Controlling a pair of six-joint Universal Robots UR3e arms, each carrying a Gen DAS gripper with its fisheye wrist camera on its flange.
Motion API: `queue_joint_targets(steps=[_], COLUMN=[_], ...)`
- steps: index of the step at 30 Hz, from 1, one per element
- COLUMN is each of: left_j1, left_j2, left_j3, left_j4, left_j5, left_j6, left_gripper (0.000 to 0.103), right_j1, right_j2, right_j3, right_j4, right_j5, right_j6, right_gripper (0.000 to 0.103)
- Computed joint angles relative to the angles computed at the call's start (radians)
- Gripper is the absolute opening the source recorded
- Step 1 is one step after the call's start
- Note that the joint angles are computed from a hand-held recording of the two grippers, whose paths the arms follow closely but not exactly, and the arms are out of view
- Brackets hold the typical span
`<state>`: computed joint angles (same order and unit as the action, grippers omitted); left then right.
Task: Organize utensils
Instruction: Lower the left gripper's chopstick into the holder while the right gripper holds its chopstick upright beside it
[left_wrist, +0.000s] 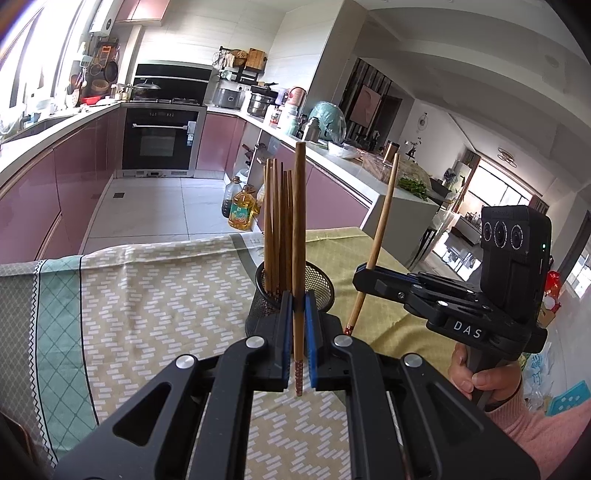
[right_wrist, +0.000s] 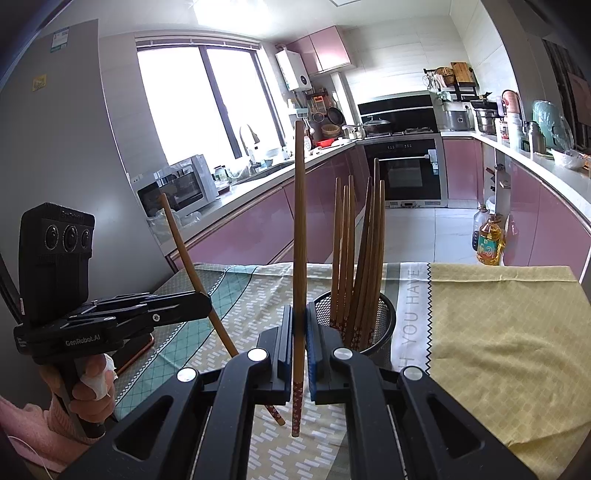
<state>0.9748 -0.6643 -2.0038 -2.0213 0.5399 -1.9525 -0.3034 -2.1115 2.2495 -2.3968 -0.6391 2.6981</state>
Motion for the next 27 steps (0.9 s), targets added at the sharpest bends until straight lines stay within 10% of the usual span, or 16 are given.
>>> queue_joint_targets(steps=[27], left_j1=[-0.096], left_j2=[-0.051], left_j3=[-0.025], left_j4=[0.249], left_j5=[-0.012], left_j6=[-0.190], left_gripper=[0.007], right_j1=[0.018], right_j2=[0.067], right_j3=[-0.045], right_j4=[-0.061], right_j5=[-0.010], right_j6=[0.032], right_gripper=[0.006])
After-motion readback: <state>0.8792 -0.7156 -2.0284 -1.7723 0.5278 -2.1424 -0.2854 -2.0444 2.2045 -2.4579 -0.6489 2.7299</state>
